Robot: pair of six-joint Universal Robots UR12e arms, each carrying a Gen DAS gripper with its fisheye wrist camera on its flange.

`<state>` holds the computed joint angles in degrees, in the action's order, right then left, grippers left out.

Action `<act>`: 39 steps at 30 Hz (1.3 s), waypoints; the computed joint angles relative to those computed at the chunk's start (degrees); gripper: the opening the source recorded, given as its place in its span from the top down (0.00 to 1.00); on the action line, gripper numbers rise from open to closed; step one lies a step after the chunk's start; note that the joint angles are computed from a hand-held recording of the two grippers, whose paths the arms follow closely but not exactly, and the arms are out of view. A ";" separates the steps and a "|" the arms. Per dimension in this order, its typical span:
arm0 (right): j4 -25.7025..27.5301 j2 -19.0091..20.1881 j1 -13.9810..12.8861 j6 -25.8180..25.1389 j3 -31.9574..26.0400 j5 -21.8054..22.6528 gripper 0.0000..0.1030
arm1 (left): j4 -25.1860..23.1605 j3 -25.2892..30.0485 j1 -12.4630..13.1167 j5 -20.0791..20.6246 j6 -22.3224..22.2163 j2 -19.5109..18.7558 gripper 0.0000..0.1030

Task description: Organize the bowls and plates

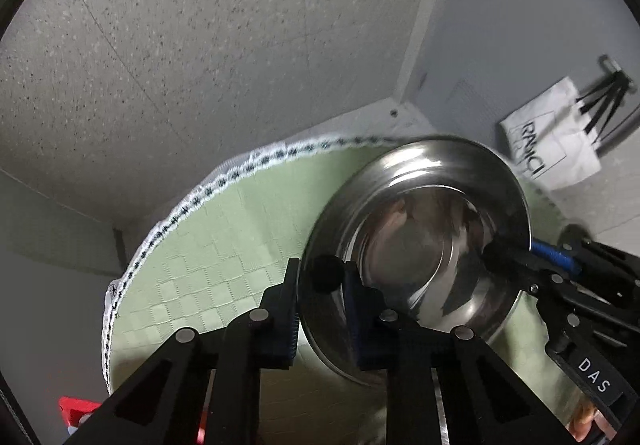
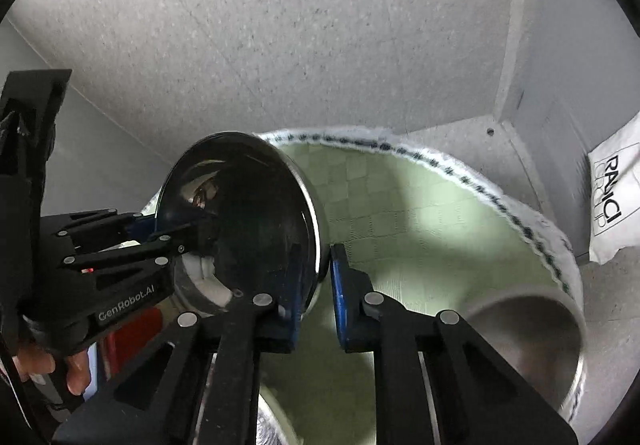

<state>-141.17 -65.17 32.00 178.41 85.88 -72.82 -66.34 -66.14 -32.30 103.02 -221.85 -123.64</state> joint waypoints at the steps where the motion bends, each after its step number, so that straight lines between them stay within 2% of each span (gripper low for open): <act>1: -1.05 -0.76 0.06 0.51 0.71 -0.23 0.88 | 0.66 -0.39 -0.31 0.48 0.15 0.48 0.85; 8: -9.62 -6.36 0.86 3.82 6.10 -3.86 0.88 | 8.08 -4.15 -1.63 3.17 3.28 4.29 0.84; 14: -10.95 -10.42 1.47 7.15 10.48 -4.90 0.88 | 10.52 -7.26 -2.67 2.82 6.49 6.91 0.83; 19: -10.36 -12.48 2.25 10.69 14.27 -5.87 0.86 | 8.84 -8.72 -3.12 0.68 10.46 7.57 0.81; 23: -9.37 -12.73 2.53 14.12 15.95 -5.09 0.85 | 3.90 -5.53 -4.05 -0.11 11.70 5.95 0.78; 27: -8.80 -13.39 2.77 15.73 17.61 -5.33 0.84 | 1.26 -4.56 -4.36 -0.18 13.64 4.93 0.77; 34: -7.91 -13.95 2.90 17.10 19.56 -5.24 0.82 | -1.53 -2.71 -5.30 0.86 13.94 2.82 0.74; 39: -6.79 -13.29 3.37 17.67 19.16 -5.78 0.80 | -0.74 -2.93 -5.60 1.73 13.27 2.20 0.73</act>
<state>-147.96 -78.47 35.38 196.08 105.03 -78.60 -67.08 -69.08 -37.90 104.75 -208.58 -121.44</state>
